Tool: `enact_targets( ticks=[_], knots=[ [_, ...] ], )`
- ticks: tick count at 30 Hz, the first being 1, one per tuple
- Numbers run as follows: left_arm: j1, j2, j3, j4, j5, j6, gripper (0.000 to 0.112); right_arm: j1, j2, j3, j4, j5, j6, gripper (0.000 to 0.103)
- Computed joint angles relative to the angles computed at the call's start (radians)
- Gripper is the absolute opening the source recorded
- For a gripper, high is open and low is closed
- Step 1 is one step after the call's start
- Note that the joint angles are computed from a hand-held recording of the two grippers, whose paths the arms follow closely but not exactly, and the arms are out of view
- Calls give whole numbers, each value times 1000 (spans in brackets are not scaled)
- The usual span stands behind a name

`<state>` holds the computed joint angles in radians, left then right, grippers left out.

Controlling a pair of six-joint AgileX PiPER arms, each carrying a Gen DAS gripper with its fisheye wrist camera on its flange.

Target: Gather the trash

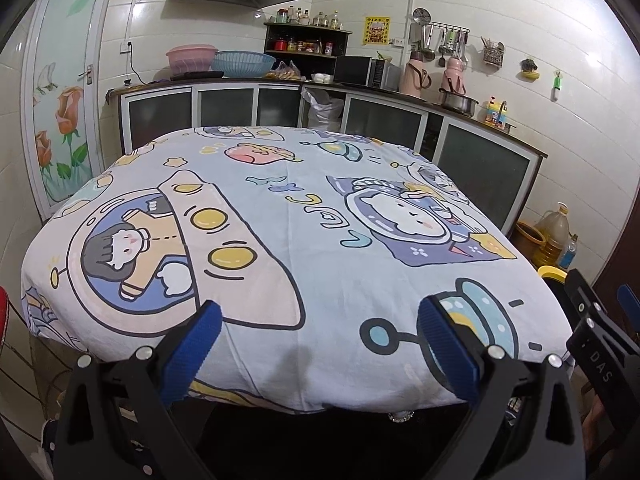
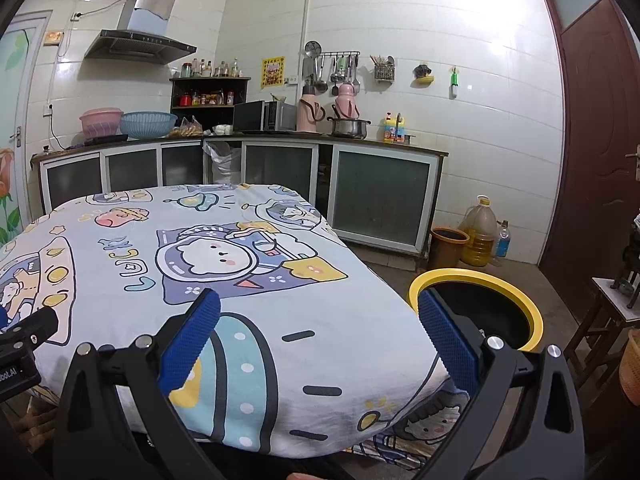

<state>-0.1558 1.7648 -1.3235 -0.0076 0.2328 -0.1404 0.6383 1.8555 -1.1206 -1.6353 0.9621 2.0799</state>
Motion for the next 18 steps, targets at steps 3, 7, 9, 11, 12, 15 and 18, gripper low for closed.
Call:
enact_targets(
  ticks=[3,7,9,11,12,15,18],
  knots=[
    [4,5,-6,-25,5,24,95,-3,5,-6,4,-5,-8,95],
    [4,4,-5,-24,1,24,95,-10,9,-15,9,-15,-16,95],
    [4,4,-3,-33,-2,35,95,-12,11,-19,14,-17,-20,95],
    [4,6,-4,-34,-2,36,95,-14,15,-25,20,-20,-26,95],
    [3,5,-4,-31,-1,33,95,-15,16,-27,22,-22,-27,95],
    [3,5,-3,-28,-2,29,95,-18,18,-31,23,-24,-29,95],
    [2,4,-3,-24,-3,26,95,-18,18,-30,24,-25,-27,95]
  ],
)
